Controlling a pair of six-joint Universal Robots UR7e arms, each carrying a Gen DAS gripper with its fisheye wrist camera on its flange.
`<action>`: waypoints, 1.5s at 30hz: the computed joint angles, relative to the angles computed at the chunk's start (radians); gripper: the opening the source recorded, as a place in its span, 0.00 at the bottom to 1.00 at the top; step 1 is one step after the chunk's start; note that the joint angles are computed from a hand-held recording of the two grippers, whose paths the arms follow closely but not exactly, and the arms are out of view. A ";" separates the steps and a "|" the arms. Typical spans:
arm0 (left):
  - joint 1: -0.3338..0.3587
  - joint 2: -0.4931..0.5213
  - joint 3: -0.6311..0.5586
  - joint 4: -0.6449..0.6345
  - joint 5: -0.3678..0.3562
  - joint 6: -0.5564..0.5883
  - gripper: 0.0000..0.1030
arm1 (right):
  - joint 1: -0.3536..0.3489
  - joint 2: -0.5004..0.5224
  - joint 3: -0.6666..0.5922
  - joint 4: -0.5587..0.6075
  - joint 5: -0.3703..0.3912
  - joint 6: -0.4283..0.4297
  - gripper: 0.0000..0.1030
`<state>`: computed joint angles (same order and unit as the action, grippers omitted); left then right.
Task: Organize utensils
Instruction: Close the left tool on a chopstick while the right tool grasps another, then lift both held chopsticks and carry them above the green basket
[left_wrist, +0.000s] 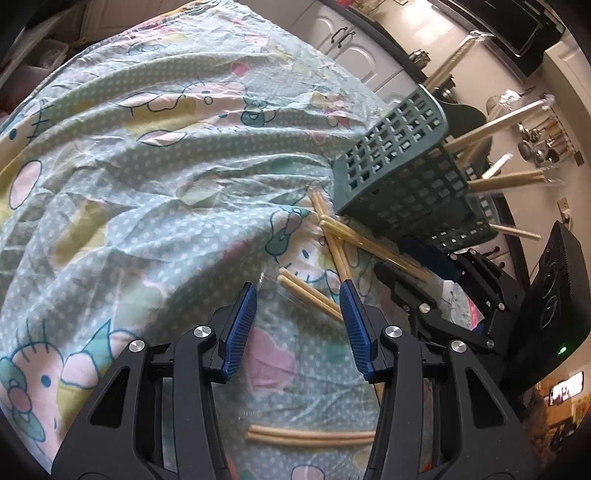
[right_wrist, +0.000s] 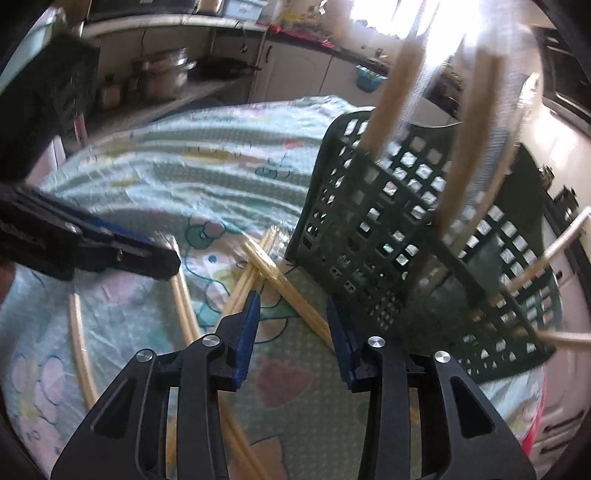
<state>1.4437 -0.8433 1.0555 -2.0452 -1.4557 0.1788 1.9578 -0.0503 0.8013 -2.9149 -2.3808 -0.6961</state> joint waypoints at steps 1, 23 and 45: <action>0.000 0.007 -0.011 0.004 0.001 -0.002 0.37 | -0.001 0.009 -0.016 0.015 -0.008 -0.006 0.31; 0.017 0.000 -0.030 -0.016 -0.049 0.012 0.03 | 0.015 0.075 -0.169 0.160 0.022 0.063 0.07; -0.111 -0.174 0.156 -0.138 -0.141 0.178 0.00 | 0.094 -0.245 0.378 -0.454 0.165 0.155 0.07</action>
